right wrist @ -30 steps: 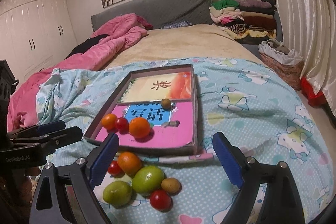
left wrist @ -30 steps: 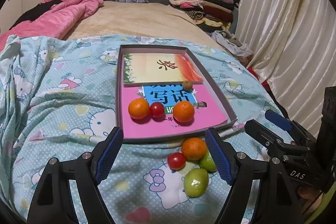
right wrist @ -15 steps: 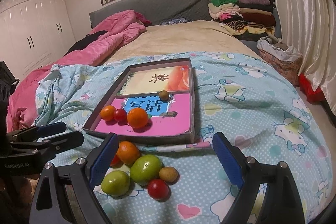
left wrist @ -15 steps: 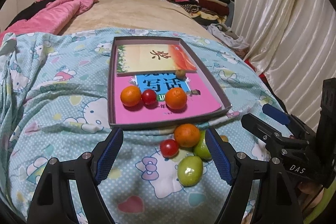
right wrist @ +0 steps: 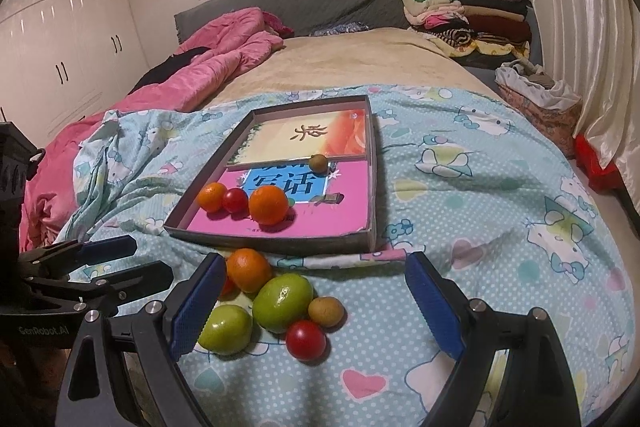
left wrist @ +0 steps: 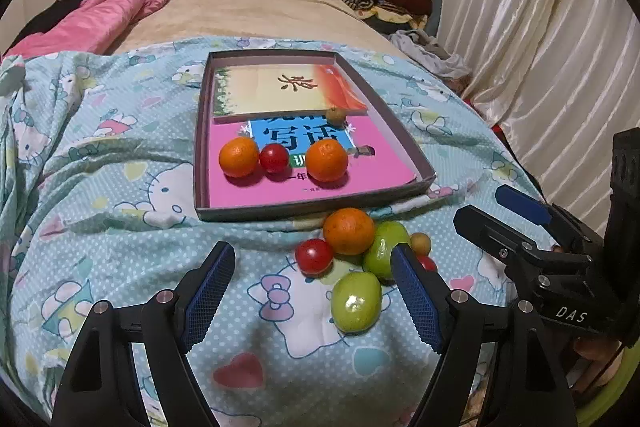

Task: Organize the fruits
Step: 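Move the right gripper over the large red tomato while the left gripper approaches a green apple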

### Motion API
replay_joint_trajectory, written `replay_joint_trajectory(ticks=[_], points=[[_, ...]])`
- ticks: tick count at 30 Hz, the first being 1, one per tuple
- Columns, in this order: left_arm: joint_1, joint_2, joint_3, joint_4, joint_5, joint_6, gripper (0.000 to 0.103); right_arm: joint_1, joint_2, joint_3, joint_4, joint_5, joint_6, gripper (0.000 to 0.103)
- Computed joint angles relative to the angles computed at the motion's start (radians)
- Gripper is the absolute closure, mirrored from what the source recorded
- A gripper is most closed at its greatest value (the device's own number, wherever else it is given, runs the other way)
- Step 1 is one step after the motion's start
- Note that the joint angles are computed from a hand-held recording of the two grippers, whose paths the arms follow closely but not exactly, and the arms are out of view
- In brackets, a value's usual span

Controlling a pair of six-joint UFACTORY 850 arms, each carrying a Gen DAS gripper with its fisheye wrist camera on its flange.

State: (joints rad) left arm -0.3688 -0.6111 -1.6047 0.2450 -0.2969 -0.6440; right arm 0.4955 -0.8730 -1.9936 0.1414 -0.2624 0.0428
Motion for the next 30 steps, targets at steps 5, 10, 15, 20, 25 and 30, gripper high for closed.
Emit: replay_joint_trajectory(ticks=[5, 10, 15, 20, 25, 30], points=[[-0.002, -0.007, -0.005, -0.056, -0.018, 0.057, 0.022, 0.001, -0.010, -0.016, -0.032, -0.033, 0.029, 0.012], [-0.002, -0.011, -0.007, -0.107, -0.028, 0.106, 0.022, 0.003, -0.016, -0.025, -0.037, -0.059, 0.031, 0.012], [-0.003, -0.017, -0.015, -0.154, -0.046, 0.153, 0.022, 0.007, -0.025, -0.039, -0.083, -0.088, 0.068, 0.012], [-0.004, -0.027, -0.024, -0.181, -0.058, 0.186, 0.022, 0.007, -0.046, -0.072, -0.089, -0.142, 0.077, 0.012], [-0.001, -0.038, -0.034, -0.224, -0.074, 0.223, 0.022, 0.006, -0.076, -0.116, -0.076, -0.207, 0.064, 0.012], [0.002, -0.053, -0.047, -0.281, -0.098, 0.274, 0.022, 0.006, -0.101, -0.153, -0.083, -0.261, 0.072, 0.012]])
